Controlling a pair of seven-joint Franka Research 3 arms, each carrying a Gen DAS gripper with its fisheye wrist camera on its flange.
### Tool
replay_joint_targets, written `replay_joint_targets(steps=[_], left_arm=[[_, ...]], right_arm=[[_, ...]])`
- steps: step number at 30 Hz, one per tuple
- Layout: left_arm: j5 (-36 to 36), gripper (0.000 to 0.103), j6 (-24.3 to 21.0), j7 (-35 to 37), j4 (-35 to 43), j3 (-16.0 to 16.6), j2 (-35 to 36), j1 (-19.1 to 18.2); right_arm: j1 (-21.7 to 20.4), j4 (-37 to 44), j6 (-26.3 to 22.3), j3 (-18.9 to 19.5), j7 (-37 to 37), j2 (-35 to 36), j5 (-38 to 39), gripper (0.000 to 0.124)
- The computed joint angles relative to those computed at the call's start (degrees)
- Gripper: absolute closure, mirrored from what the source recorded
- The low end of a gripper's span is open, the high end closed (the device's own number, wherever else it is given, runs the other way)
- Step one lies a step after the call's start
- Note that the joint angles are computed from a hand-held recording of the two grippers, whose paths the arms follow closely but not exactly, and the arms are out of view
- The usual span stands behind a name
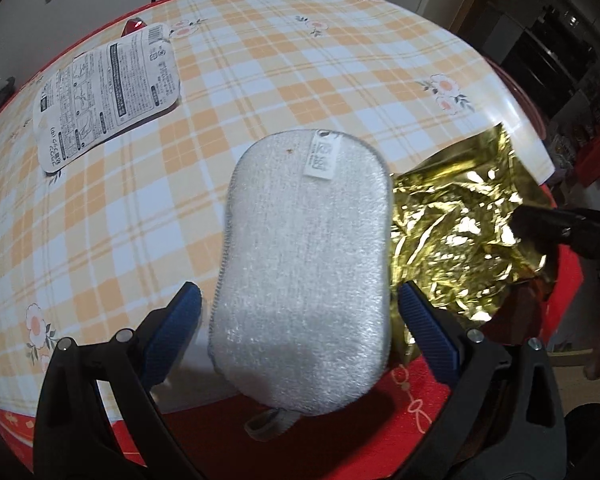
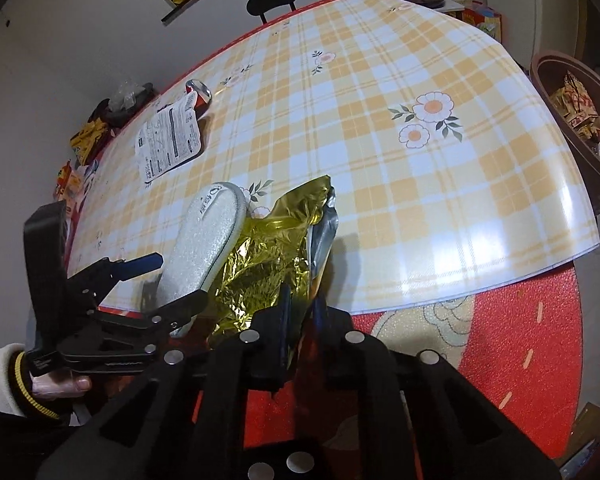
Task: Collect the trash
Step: 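Lift the sponge with the left gripper and the foil with the right, then carry the gold foil with the right gripper over the brown bin and open it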
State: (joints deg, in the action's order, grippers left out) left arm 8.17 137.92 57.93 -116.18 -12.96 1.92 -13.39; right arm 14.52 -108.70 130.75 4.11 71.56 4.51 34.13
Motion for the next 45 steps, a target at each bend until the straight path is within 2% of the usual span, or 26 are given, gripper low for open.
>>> replay_joint_targets(steps=[8, 13, 15, 20, 24, 26, 39, 45], left_arm=[[2.2, 0.006, -4.5, 0.3, 3.7, -0.2, 3.2, -0.4], [2.1, 0.009, -4.6, 0.4, 4.8, 0.0, 4.5, -0.2], [1.6, 0.015, -3.2, 0.7, 4.4, 0.1, 4.2, 0.1], [-7.1, 0.016, 3.1, 5.5, 1.1, 0.3, 1.0, 1.8], [-19.6, 0.017, 12.0, 10.0, -4.1, 1.0, -3.2, 2.6], [-21.8, 0.017, 15.1, 9.5, -5.9, 1.6, -4.9, 2.5], [-18.7, 0.017, 22.0, 2.6, -13.0, 4.3, -13.4, 1.6], [-15.9, 0.016, 23.9, 0.0, -12.0, 4.5, -13.7, 1.2]], right_arm=[[-0.5, 1.5, 0.5, -0.2, -1.6, 0.4, 2.0, 0.116], [-0.6, 1.7, 0.3, -0.2, -1.4, 0.4, 1.8, 0.116], [-0.6, 1.9, 0.5, -0.2, -1.0, 0.5, 1.7, 0.116], [-0.8, 3.0, 1.1, -0.3, -1.2, 0.6, 2.1, 0.117], [-0.8, 4.4, 1.7, -0.2, -1.2, 1.1, 1.8, 0.117], [-0.7, 5.1, 1.9, -0.1, -1.0, 1.4, 1.5, 0.117], [0.2, 9.2, 3.4, 0.3, 0.1, 2.2, -1.5, 0.118], [-0.2, 10.9, 4.9, 0.1, -0.3, 2.0, -2.1, 0.118]])
